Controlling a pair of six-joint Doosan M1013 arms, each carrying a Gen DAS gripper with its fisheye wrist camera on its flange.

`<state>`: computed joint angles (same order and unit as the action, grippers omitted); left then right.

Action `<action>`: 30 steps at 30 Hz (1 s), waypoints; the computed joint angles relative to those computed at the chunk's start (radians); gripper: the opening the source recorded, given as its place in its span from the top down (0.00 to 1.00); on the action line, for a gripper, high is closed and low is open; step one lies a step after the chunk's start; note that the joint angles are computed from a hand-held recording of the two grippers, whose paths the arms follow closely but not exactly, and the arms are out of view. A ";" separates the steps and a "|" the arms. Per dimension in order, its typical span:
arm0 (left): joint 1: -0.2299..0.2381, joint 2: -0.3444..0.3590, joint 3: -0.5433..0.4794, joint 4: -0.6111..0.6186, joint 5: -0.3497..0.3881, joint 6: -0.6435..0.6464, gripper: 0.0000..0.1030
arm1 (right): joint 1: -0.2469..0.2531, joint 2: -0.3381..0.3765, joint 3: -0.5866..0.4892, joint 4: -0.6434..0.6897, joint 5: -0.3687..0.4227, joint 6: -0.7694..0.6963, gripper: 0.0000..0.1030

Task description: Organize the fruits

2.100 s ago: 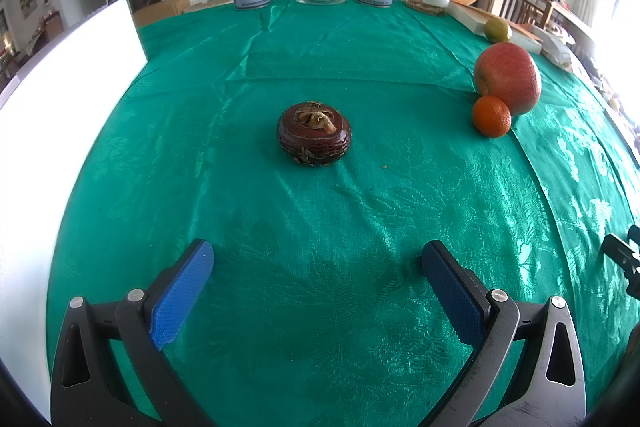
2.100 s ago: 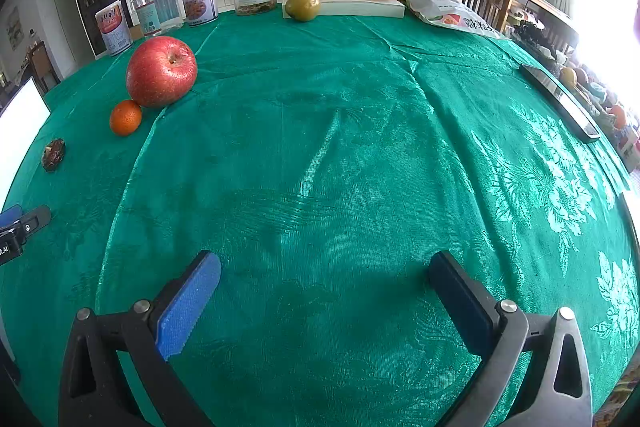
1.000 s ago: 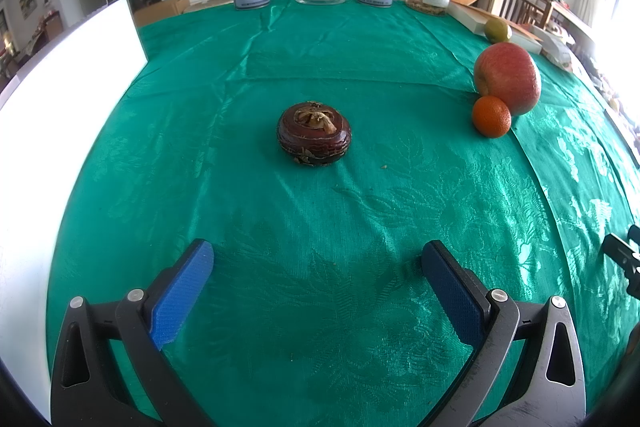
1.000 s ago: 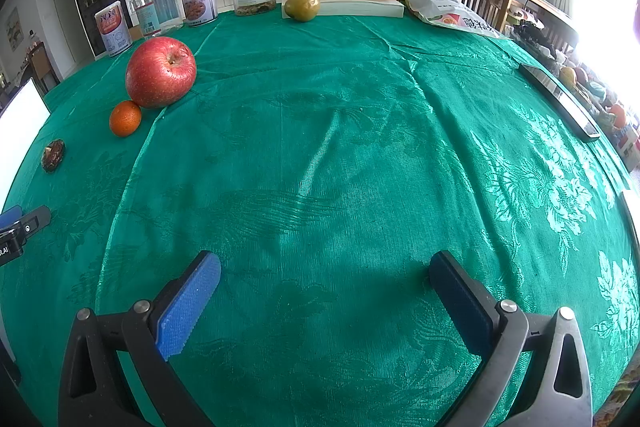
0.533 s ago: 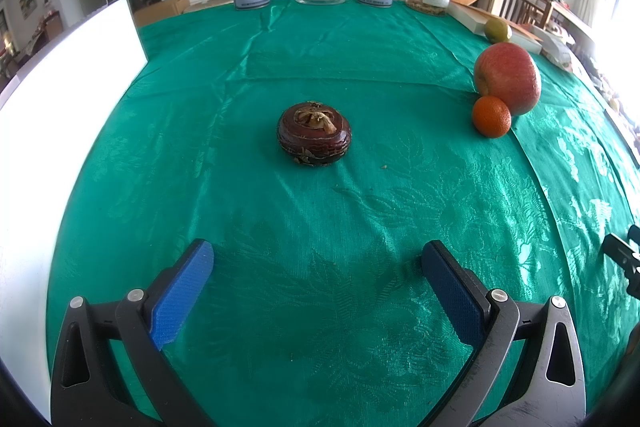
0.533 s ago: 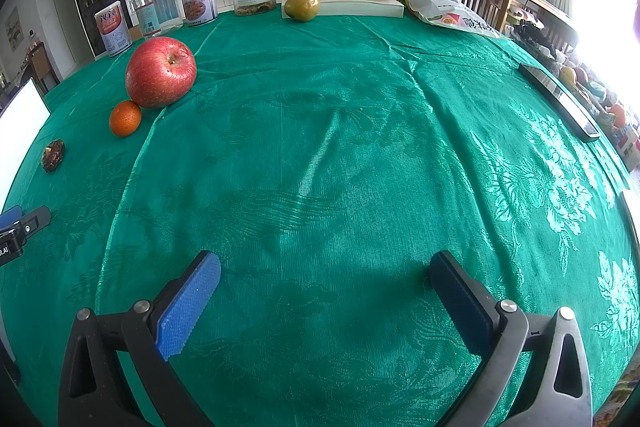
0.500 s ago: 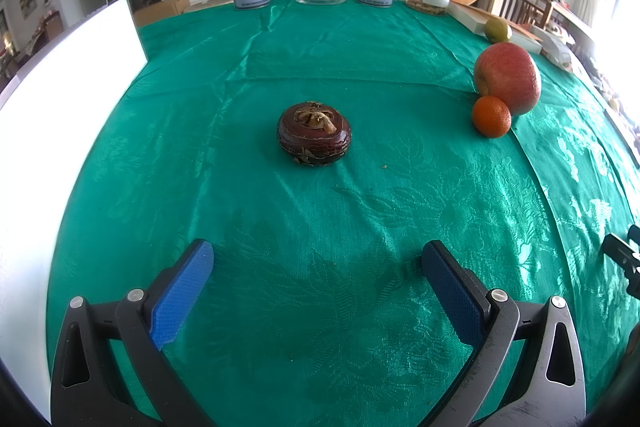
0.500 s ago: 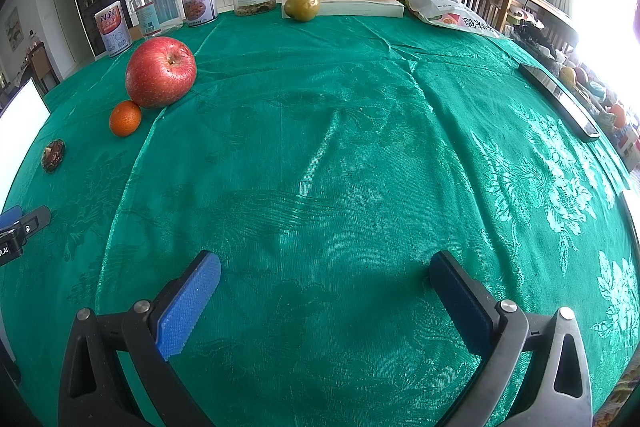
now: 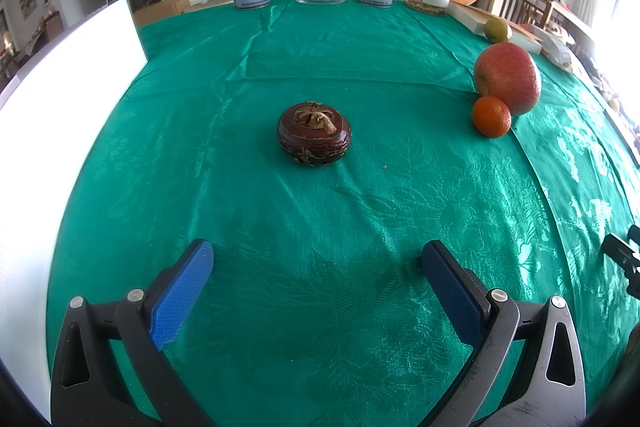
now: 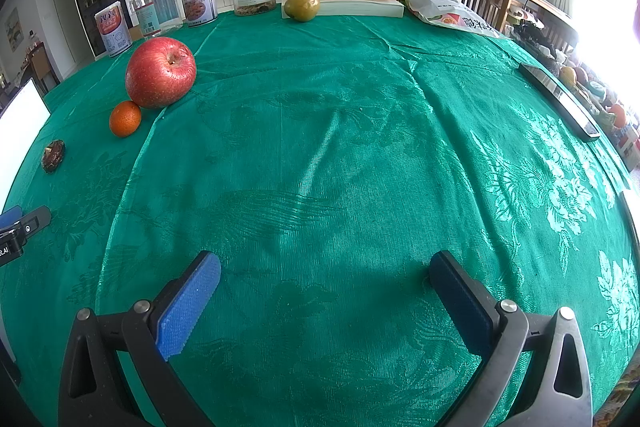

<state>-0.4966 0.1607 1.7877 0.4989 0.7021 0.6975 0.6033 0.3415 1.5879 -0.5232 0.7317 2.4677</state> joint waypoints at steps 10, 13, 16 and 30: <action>-0.001 0.000 0.000 0.001 0.000 -0.001 0.00 | 0.000 0.000 0.000 0.001 0.000 0.000 0.00; 0.000 0.000 0.000 0.000 0.000 0.000 0.00 | 0.000 0.000 -0.001 0.001 0.000 -0.001 0.00; 0.000 0.000 0.001 0.002 0.001 -0.004 0.00 | 0.000 0.000 0.000 0.001 0.000 0.000 0.00; 0.095 0.040 -0.102 -0.321 -0.028 0.408 0.02 | 0.000 0.001 -0.001 0.000 0.000 0.001 0.00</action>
<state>-0.4013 0.2006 1.6859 0.1776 0.6741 1.1054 0.6035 0.3422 1.5872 -0.5227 0.7315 2.4683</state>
